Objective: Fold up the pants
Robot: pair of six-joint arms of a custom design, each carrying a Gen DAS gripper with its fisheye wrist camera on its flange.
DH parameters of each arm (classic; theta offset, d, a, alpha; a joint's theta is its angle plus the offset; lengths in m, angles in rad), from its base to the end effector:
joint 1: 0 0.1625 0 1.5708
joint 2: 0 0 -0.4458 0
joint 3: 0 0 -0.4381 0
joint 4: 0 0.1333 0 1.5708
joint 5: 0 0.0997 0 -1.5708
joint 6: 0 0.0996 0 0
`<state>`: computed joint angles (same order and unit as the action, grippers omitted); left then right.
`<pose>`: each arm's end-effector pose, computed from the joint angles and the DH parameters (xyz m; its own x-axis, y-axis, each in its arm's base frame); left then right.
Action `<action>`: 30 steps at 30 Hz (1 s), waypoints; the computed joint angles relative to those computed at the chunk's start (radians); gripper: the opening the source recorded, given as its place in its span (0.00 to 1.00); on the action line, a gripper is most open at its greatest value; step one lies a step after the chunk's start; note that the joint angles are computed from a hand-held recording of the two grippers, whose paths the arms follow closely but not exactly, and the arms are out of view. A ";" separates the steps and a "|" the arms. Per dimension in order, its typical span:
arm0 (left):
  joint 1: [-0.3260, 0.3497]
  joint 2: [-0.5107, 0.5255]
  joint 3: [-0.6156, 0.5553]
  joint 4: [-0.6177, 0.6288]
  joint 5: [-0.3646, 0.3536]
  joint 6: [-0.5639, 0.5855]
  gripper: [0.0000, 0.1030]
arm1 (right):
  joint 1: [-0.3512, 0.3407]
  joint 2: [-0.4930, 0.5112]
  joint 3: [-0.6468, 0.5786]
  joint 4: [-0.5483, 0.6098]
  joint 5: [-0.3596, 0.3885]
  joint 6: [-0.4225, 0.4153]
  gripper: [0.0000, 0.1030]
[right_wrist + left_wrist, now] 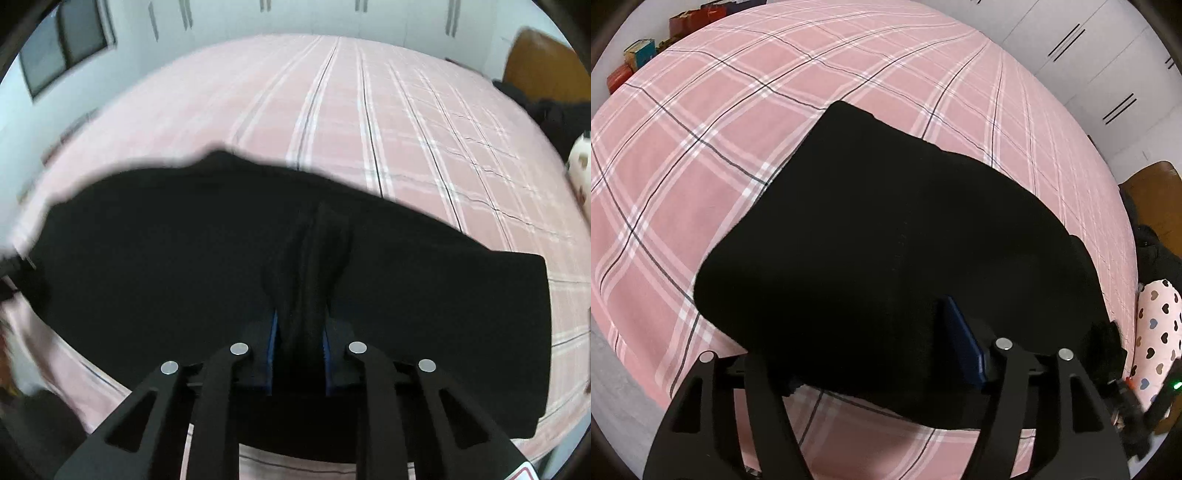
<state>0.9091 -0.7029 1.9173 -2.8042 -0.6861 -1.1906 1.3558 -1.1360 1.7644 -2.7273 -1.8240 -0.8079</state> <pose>-0.1989 -0.5978 -0.0211 -0.7593 -0.5923 -0.2694 -0.2445 0.6434 -0.7254 -0.0386 -0.6844 0.2762 -0.7682 -0.3820 0.5138 -0.5369 0.8216 -0.1918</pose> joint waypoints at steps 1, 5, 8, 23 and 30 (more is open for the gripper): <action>0.001 0.002 -0.003 -0.003 0.002 0.005 0.63 | 0.012 0.007 -0.020 0.027 0.017 0.006 0.17; 0.008 0.007 -0.013 -0.002 0.005 0.018 0.63 | 0.036 0.029 -0.003 0.106 0.039 -0.014 0.18; 0.006 0.003 -0.007 0.007 0.005 0.013 0.64 | 0.037 0.073 0.014 0.063 -0.005 -0.044 0.33; 0.002 0.009 -0.039 0.030 0.034 -0.028 0.21 | -0.149 -0.151 0.057 0.024 0.205 0.144 0.72; -0.118 0.054 -0.185 0.134 0.167 0.064 0.19 | -0.215 -0.165 0.017 0.061 0.315 0.248 0.72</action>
